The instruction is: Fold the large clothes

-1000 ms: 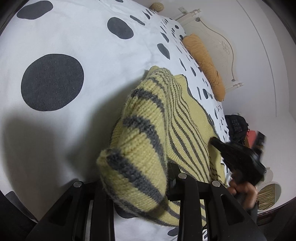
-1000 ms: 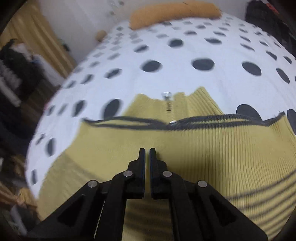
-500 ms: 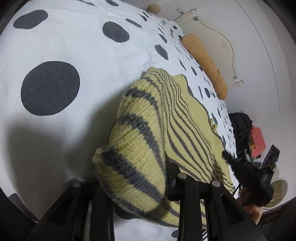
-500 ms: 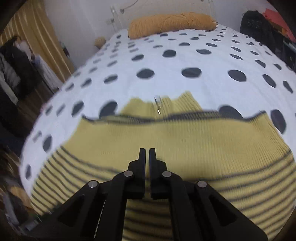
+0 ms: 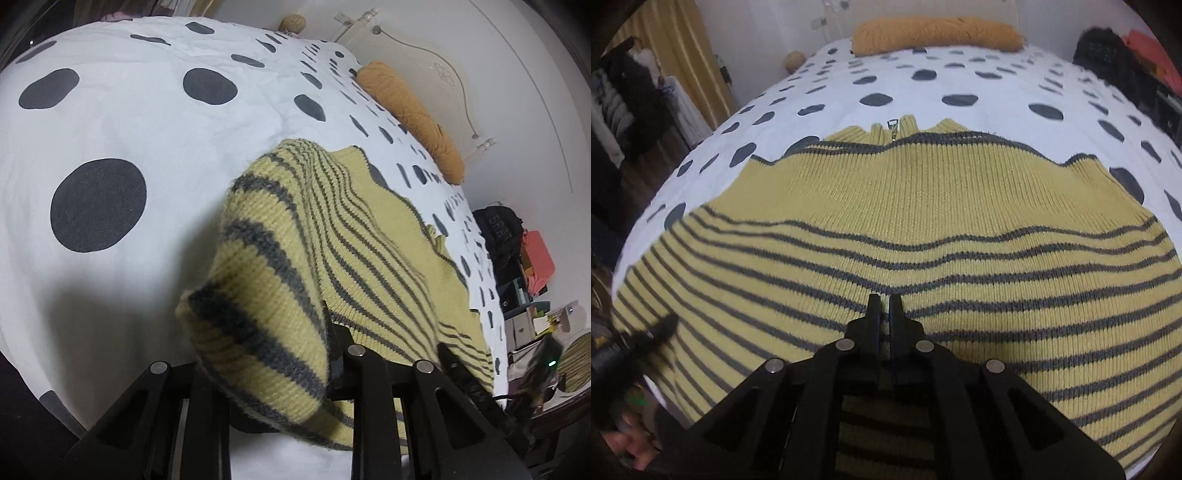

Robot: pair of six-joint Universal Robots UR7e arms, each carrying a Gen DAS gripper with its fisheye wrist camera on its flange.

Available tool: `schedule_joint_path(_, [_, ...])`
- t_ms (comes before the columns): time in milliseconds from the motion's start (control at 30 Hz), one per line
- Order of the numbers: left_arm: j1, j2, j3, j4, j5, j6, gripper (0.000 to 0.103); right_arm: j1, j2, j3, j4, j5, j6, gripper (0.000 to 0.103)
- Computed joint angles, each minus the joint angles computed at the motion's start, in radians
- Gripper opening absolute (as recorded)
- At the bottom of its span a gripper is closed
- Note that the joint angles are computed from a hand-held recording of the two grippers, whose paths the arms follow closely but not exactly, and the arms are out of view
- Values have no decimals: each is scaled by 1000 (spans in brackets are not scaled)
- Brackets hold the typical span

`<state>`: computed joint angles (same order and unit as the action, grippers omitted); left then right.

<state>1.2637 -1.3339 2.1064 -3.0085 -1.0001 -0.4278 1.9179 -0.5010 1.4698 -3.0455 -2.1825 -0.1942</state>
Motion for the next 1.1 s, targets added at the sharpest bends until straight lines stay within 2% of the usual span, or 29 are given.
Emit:
schedule_joint_path(100, [-3,-12,-1,-17,-30,16,21,11,48,-5,-133,-48,-118,4])
schedule_joint_path(133, [-3,-18,0,-19,-43,16,21,12,53,3,-173,-47,-132,4])
schedule_joint_path(233, [-14,-30,-6,-4,-47,21,21,-7,-6,88,-238,57,-55,4])
schedule_joint_path(367, [-20,-31,-8,-4,-48,14,21,-1,-68,208,-360,153,-59,4])
schedule_joint_path(433, [-15,-33,-8,-18,-76,8,21,-11,-70,219,-303,177,-38,4])
schedule_joint_path(467, [-12,-35,-9,-28,-99,9,21,-24,-52,220,-311,186,-37,4])
schedule_joint_path(567, [-39,-36,-18,-32,-92,35,21,-18,5,225,-471,166,-160,4])
schedule_joint_path(600, [-56,-34,-26,-32,-91,50,21,-16,10,225,-483,161,-161,4])
schedule_joint_path(700, [-109,-19,-68,-16,-121,88,21,-43,-13,254,-496,241,-114,4])
schedule_joint_path(833, [-213,52,-155,46,-124,204,21,-74,-20,301,-588,338,-120,4])
schedule_joint_path(967, [-295,162,-234,117,-226,314,21,-135,-63,415,-722,503,-23,4])
schedule_joint_path(1033, [-320,212,-256,140,-270,362,21,-182,-92,494,-798,589,62,4])
schedule_joint_path(1100, [-336,280,-288,184,-336,407,21,-225,-117,556,-839,648,104,4])
